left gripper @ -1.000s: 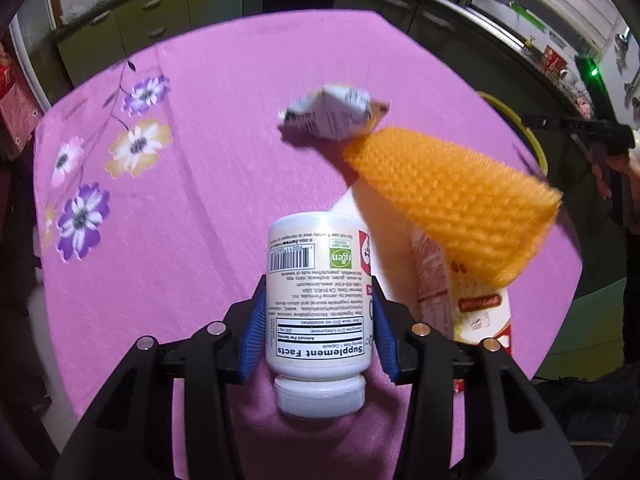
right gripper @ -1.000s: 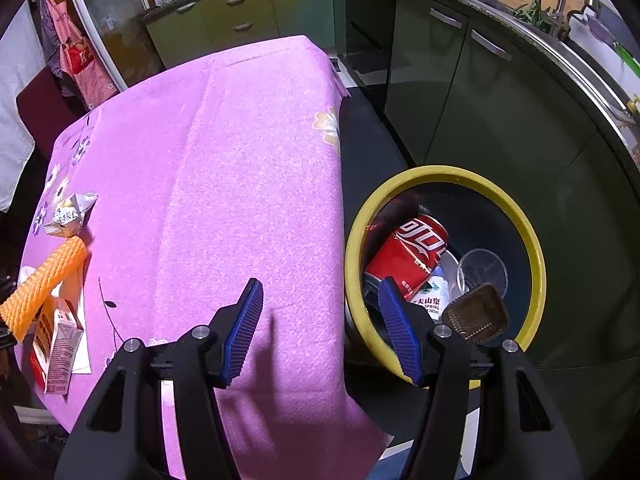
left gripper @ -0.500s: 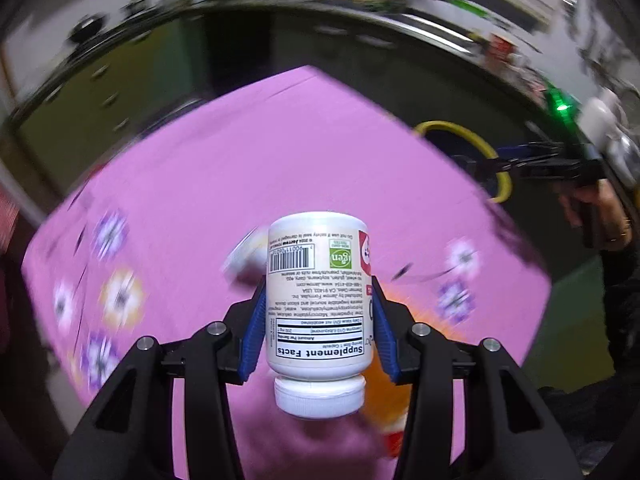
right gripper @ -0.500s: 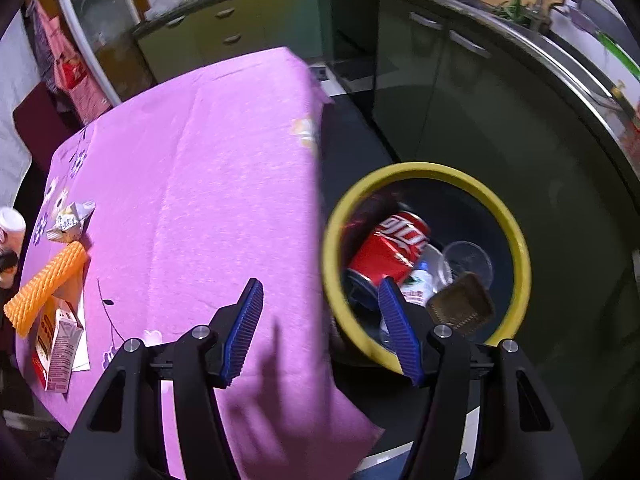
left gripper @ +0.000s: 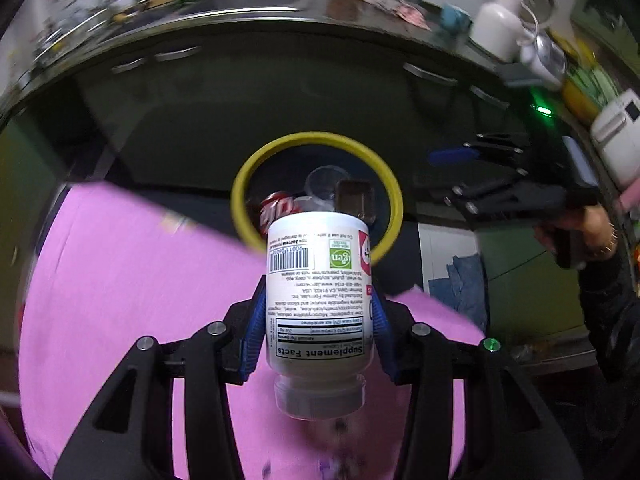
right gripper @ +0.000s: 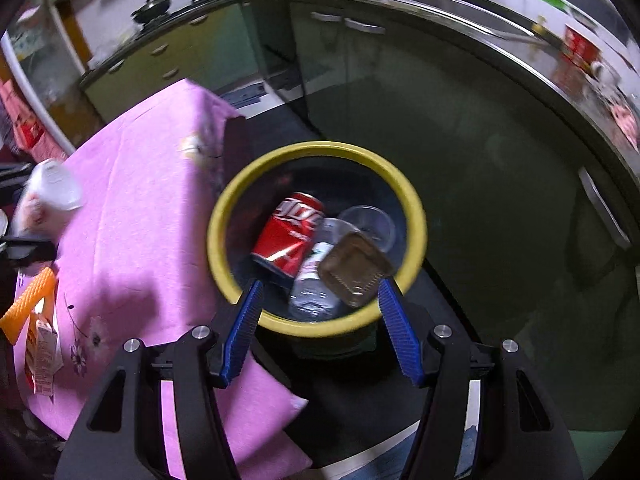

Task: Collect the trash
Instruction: 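Carry the white bottle over the bin and open the left gripper, then grasp the orange foam net with the right gripper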

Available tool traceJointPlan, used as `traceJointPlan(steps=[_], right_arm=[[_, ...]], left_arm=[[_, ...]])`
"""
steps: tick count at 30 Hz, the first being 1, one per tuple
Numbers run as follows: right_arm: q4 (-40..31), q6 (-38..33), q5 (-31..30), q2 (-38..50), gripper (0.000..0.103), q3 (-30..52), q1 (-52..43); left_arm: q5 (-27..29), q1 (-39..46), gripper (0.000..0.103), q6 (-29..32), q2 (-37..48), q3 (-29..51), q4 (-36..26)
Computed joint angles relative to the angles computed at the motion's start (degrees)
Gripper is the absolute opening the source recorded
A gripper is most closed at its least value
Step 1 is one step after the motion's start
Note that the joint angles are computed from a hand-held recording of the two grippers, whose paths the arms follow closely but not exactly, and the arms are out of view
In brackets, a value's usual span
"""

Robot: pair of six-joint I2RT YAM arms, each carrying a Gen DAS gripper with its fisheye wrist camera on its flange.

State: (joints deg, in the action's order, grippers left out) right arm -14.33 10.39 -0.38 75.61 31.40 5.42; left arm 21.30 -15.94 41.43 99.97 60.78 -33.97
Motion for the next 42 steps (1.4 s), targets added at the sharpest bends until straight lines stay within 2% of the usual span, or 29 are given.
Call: traceJointPlan(steps=[3,7,9,11,12,15,19,24,27,31,35,37,41,42], right_arm=[[0.02,-1.73,-1.74,-1.98,0.06,-1.95,-3.88],[0.33,-3.44,-3.73,-3.57,0.06,-4.13,-7.87],[0.29,-4.27,-4.69,-4.2,0.06,-5.04,-9.86],[0.13,-4.7,-5.07,-4.54,0.06,-5.64,-11.02],[0.06,-5.02,-5.45,-4.74,0.06,-6.0,-11.81],[-0.36,-5.3,-5.86,-5.34,0.06,-6.43,-12.67],[-1.02,-4.65,-5.54,-6.2,0.06,-6.26,-10.92],[-1.45,-2.2,-3.54,-6.09,0.06,-4.67,-3.98],[-2.29,0.86,-0.75,-5.51,0.061,-2.79,2.84],[-3.57,4.69,2.86,-2.95,0.061,0.98,13.02],[-4.57,7.27,3.44,3.65,0.061,8.41,23.82],[-5.27,8.16,0.68,7.43,0.061,12.68,27.75],[-6.68,10.27,-6.28,16.56,0.061,23.21,34.42],[-7.39,10.99,-7.42,18.69,0.061,25.9,35.88]], left_arm=[[-2.54,-6.58,0.045,-4.21,8.78,7.66,1.44],[-5.14,-10.69,0.046,-8.12,17.57,15.3,4.32],[-5.64,-11.56,0.05,-10.38,21.16,18.93,4.7],[-4.75,-11.55,0.063,-12.43,24.81,23.29,2.91],[-4.74,-11.53,0.065,-13.21,25.63,24.37,2.74],[-3.24,-11.1,0.065,-14.27,25.16,25.23,1.67],[2.3,-6.92,0.065,-13.35,15.16,18.49,1.37],[13.18,4.58,0.071,-10.75,-1.41,6.64,-0.03],[19.4,15.53,0.073,-6.73,-10.1,-0.61,-0.18],[26.8,32.89,0.081,0.08,-15.67,-6.64,-0.06],[35.85,52.77,0.085,7.28,-11.65,-7.28,-1.58],[39.16,61.3,0.089,6.97,-8.24,-7.69,2.3],[40.79,71.23,0.091,-0.1,-3.49,-11.69,18.76],[41.01,72.65,0.091,-1.11,-1.38,-11.29,20.46]])
